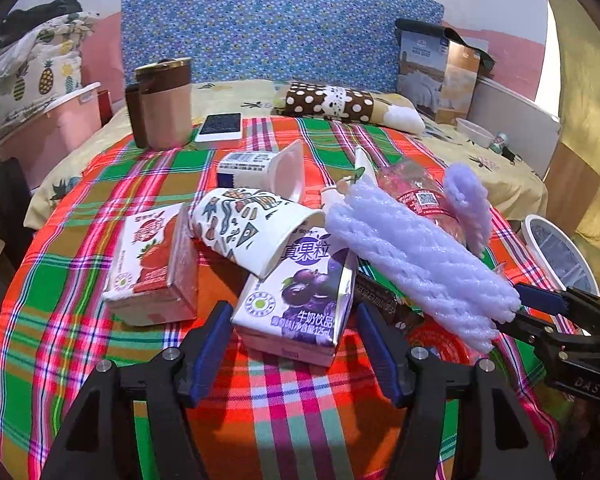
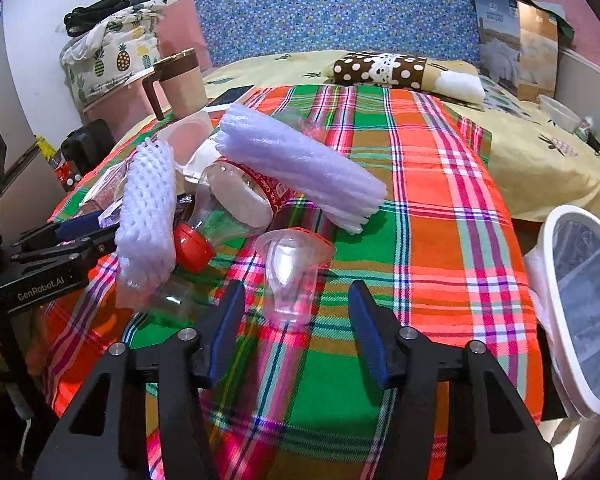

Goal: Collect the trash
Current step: 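Grasp the purple juice box with the left tool while the right tool grasps a clear plastic cup, then carry the juice box and cup over the white bin while both tools open to drop them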

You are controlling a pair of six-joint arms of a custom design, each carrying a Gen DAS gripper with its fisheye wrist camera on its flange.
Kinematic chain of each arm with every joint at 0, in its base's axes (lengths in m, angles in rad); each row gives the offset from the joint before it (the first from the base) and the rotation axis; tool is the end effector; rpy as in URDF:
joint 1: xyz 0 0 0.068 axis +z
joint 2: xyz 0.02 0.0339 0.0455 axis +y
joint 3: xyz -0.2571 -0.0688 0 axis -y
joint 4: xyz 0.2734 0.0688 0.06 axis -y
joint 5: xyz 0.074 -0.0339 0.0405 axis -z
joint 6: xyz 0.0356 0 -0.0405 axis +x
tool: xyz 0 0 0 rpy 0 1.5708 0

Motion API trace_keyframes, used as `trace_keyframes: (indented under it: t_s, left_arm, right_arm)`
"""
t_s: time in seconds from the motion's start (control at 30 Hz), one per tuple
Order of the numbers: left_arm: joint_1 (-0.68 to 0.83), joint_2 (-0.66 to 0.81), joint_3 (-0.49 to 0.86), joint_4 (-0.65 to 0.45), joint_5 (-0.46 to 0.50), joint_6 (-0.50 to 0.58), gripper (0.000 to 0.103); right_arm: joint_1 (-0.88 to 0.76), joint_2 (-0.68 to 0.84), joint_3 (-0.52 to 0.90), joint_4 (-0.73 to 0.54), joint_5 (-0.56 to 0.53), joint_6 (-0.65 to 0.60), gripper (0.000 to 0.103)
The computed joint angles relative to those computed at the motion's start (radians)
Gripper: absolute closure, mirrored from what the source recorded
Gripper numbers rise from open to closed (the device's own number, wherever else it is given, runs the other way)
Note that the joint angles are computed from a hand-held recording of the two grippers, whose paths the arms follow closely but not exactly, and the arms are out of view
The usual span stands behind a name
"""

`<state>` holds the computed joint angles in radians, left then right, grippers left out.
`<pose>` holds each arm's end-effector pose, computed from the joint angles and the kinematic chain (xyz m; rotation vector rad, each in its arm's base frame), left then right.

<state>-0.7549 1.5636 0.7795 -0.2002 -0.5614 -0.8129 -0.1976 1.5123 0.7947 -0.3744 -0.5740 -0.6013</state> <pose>0.2400 -0.1998 0.1333 -0.2720 2.3376 -0.0211 0.2963 -0.0396 0.1434 -0.6650 2.3680 0.4342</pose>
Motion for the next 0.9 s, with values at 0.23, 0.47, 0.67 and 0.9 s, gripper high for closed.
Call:
trace_keyframes:
  t_s: [0.23,0.47,0.67,0.9]
  left_arm:
    - [-0.005,0.037,0.024,0.002,0.017,0.02,0.048]
    - [-0.057,-0.001,0.002,-0.047,-0.046,-0.072,0.049]
    - [-0.146,-0.057,-0.011,-0.152,-0.125,-0.199,0.049]
    - [-0.232,-0.11,0.017,-0.335,-0.219,-0.353,0.049]
  right_arm:
    - [-0.001,0.003,0.003,-0.006,0.008,0.001,0.073]
    - [-0.021,-0.012,0.001,-0.011,-0.009,-0.005,0.074]
    - [-0.058,-0.051,-0.016,-0.032,-0.043,-0.028,0.074]
    - [-0.099,-0.102,-0.033,-0.05,-0.082,-0.047,0.074]
